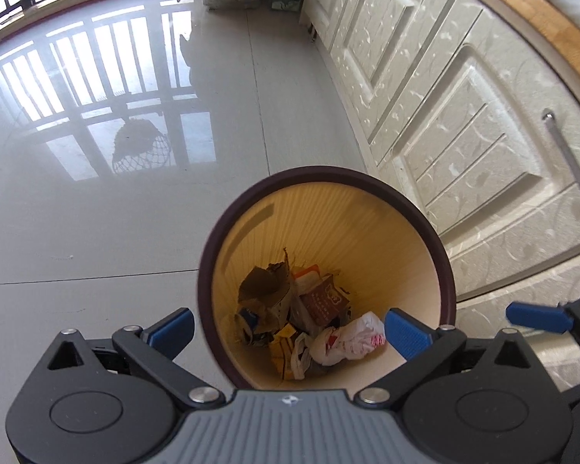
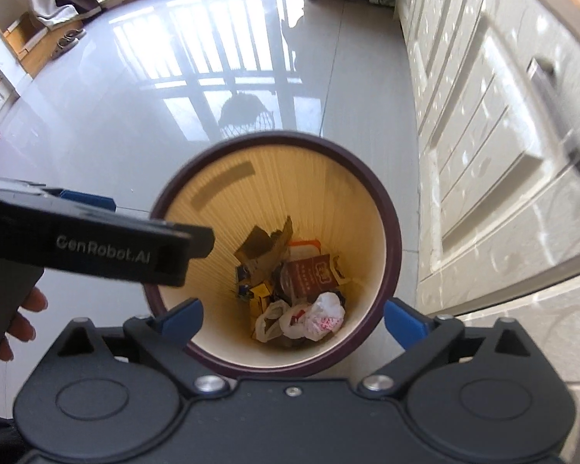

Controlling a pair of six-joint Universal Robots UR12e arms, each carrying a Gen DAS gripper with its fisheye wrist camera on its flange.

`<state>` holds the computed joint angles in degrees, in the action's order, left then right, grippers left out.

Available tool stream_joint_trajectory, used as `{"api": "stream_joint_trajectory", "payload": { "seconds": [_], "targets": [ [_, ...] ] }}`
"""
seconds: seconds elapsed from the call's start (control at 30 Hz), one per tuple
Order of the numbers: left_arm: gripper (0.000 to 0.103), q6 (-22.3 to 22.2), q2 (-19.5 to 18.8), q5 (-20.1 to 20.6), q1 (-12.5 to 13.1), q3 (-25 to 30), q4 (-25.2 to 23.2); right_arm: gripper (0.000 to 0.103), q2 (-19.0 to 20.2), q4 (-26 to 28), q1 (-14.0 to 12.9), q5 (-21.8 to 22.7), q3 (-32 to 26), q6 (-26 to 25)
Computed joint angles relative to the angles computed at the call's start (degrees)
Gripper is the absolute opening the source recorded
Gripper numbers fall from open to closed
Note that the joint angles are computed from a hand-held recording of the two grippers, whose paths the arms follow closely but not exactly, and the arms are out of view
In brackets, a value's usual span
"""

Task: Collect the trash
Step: 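Open both tools to drop the red box and white bag into the wastebasket, then move both open tools back toward the teal cap and wrapper on the bench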

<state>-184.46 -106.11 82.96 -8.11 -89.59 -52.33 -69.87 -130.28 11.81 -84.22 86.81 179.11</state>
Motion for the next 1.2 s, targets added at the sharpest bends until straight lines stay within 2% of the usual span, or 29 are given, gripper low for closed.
{"api": "stream_joint_trajectory", "payload": {
  "seconds": [0.2, 0.6, 0.77, 1.1, 1.2],
  "targets": [
    [0.103, -0.7, 3.2, 0.5, 0.5, -1.4, -0.8, 0.103, -2.2, 0.1, 0.2, 0.6, 0.4, -1.0],
    [0.103, -1.8, 8.4, 3.0, 0.4, -2.5, -4.0, 0.103, -6.8, 0.0, 0.5, -2.2, 1.2, -1.4],
    [0.103, -1.9, 10.8, 3.8, 0.2, -3.4, -3.7, 0.103, -8.6, -0.3, 0.3, -2.9, 2.1, -1.3],
    [0.103, -2.3, 15.0, 9.7, -1.3, -5.2, -2.2, 0.103, -12.3, -2.3, -0.2, -2.0, 4.3, -1.4],
    [0.103, -2.6, 16.2, 10.0, -1.4, -5.8, -2.0, 0.103, -13.8, -3.2, -0.4, -2.1, 5.2, -1.3]
  ]
}}
